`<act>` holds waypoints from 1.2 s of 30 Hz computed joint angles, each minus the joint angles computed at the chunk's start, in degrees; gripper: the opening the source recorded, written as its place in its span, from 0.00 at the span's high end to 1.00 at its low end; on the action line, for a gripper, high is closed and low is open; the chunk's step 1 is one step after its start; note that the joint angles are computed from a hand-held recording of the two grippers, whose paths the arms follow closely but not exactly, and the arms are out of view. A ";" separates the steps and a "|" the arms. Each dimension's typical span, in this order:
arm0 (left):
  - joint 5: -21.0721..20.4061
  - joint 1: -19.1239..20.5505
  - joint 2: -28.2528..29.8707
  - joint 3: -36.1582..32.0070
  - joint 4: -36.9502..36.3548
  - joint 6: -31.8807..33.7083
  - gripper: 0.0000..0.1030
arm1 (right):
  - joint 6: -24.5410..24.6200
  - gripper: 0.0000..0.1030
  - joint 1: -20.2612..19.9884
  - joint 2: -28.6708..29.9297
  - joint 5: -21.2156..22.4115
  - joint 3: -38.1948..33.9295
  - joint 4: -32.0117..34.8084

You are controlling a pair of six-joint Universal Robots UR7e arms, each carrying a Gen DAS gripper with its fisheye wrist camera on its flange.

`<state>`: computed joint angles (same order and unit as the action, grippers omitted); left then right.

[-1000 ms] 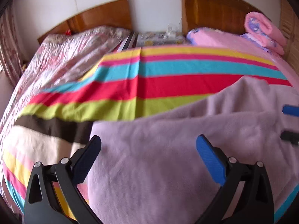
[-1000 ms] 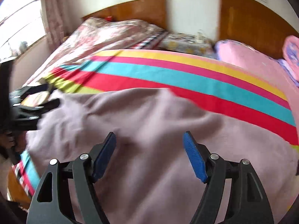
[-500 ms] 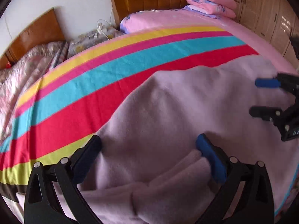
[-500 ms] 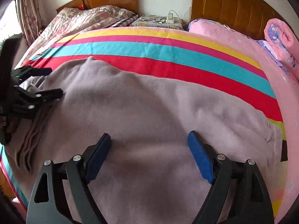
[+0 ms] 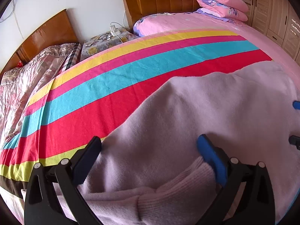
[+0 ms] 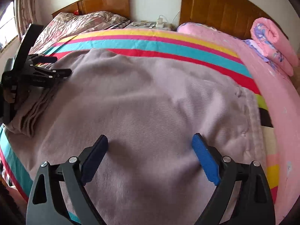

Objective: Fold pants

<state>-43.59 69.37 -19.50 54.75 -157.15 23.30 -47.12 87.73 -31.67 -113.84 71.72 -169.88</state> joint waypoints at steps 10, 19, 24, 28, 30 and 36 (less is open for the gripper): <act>-0.39 0.19 0.11 -0.76 1.20 -1.39 0.01 | -1.01 0.13 -0.89 -4.50 2.03 9.79 -5.82; -0.27 0.20 0.26 -1.19 1.75 -1.84 0.01 | 0.86 0.12 -1.89 -7.64 4.76 15.84 -8.25; -1.62 -0.52 -4.30 4.61 0.52 -9.25 0.01 | 3.13 0.12 -1.28 -10.27 6.65 19.34 -10.98; -1.40 -4.49 -11.95 22.00 -19.78 -2.82 0.01 | 2.67 0.12 -0.16 -10.25 10.21 20.45 -10.92; -0.13 -5.85 -14.38 28.52 -24.72 -1.34 0.01 | 1.45 0.12 0.78 -8.66 10.33 19.69 -9.61; 4.65 -5.98 -16.67 37.55 -20.73 -5.89 0.01 | -2.28 0.11 2.05 -4.88 4.79 17.76 -6.88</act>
